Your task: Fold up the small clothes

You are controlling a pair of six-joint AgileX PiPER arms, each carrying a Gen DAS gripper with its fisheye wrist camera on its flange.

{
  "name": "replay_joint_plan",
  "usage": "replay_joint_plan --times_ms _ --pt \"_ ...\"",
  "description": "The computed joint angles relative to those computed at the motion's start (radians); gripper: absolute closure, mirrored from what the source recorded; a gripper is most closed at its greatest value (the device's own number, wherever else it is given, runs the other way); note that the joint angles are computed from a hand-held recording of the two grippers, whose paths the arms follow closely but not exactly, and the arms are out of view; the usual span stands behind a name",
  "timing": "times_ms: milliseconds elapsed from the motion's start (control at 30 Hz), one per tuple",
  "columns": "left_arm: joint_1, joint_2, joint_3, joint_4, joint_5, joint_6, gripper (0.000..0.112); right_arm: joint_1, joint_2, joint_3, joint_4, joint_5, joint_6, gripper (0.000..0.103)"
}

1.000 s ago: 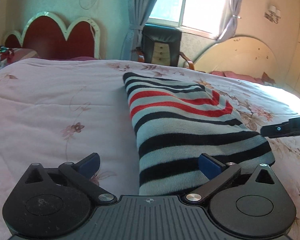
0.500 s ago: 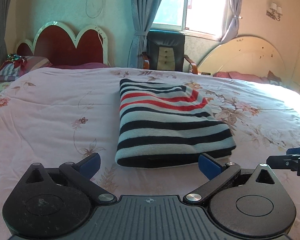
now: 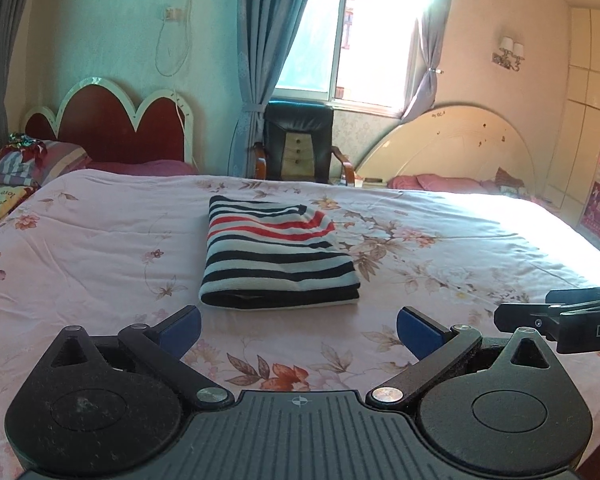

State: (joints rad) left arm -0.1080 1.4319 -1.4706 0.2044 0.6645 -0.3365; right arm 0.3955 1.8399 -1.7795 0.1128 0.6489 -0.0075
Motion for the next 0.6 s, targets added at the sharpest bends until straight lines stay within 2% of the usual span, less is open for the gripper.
replay_joint_plan --times_ms 100,300,467,600 --pt "-0.03 -0.079 0.042 0.02 0.021 -0.022 0.009 0.021 -0.111 0.123 -0.039 -0.047 0.045 0.002" --pt "-0.111 -0.203 0.093 0.112 0.065 -0.103 0.009 0.066 -0.256 0.273 -0.129 -0.08 0.152 0.002" --pt "-0.13 -0.254 0.109 0.141 0.086 -0.121 0.009 0.101 -0.296 0.302 -0.204 -0.079 0.223 0.002" --pt "-0.108 -0.278 0.114 0.105 0.086 -0.088 0.009 0.12 -0.304 0.299 -0.247 -0.084 0.254 0.002"
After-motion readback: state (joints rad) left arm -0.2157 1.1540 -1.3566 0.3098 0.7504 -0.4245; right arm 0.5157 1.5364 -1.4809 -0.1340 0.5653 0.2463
